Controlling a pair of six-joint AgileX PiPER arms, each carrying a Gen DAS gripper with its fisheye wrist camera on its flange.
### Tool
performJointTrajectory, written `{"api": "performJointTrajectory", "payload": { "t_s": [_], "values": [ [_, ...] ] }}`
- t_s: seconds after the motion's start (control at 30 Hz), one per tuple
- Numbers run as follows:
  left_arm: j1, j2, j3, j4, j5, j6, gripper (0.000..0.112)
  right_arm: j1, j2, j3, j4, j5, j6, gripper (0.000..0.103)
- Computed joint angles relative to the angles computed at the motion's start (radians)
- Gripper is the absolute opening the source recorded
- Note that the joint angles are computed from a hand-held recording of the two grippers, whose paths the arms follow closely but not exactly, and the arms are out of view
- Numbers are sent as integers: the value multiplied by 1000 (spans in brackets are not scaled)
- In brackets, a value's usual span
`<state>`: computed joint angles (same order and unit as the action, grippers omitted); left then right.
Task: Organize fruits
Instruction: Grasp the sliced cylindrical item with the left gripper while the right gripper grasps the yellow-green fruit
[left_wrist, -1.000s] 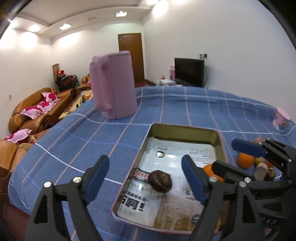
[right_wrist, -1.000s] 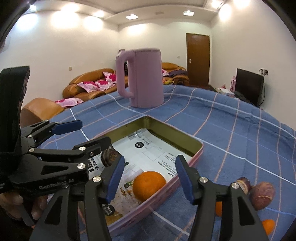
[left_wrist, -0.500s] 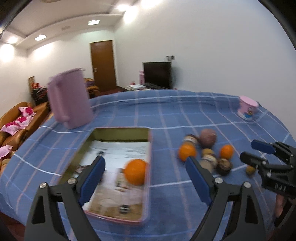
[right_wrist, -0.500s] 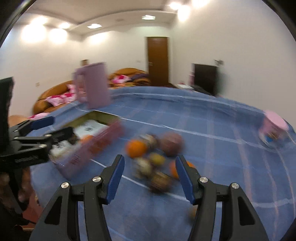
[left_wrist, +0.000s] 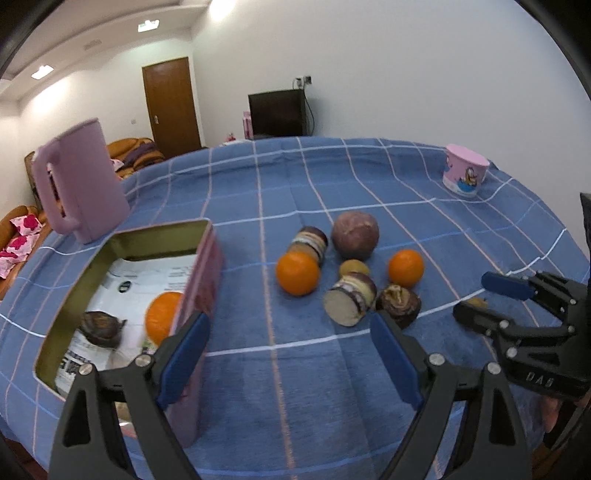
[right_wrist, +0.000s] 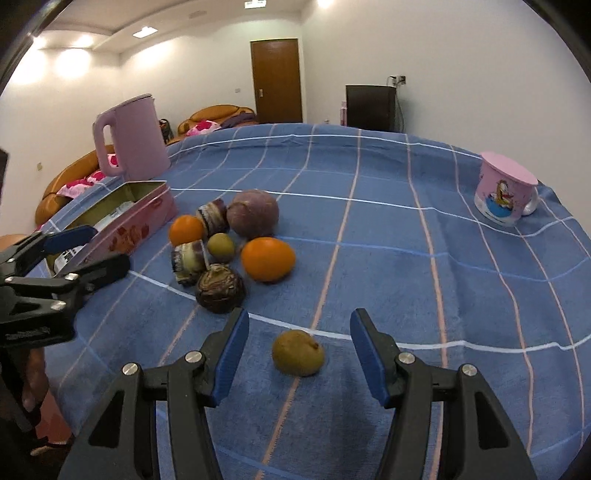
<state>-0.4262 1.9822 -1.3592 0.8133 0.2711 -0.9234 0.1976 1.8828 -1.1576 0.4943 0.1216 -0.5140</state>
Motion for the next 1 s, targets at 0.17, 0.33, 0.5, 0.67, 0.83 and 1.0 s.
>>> {"api": "performJointTrajectory", "payload": {
  "t_s": [0.17,0.33,0.5,0.67,0.83,1.0],
  "values": [
    [4,23,-40,-184,0,176,84,-5,40,-60,-69,92,53,35],
    [12,58,-102,-422,14,420,75,4,37,-55,-109,83,89,31],
    [21,124,-203,-599,84,602,62,-18,19,-26,111,65,-106,31],
    [34,162,-276,-762,131,749,60,-14,15,-21,113,56,-112,31],
    [32,194,-332,-780,164,770,57,-13,9,-11,128,43,-126,31],
    [41,210,-343,-865,159,856,47,-5,9,-12,52,39,-57,31]
  ]
}}
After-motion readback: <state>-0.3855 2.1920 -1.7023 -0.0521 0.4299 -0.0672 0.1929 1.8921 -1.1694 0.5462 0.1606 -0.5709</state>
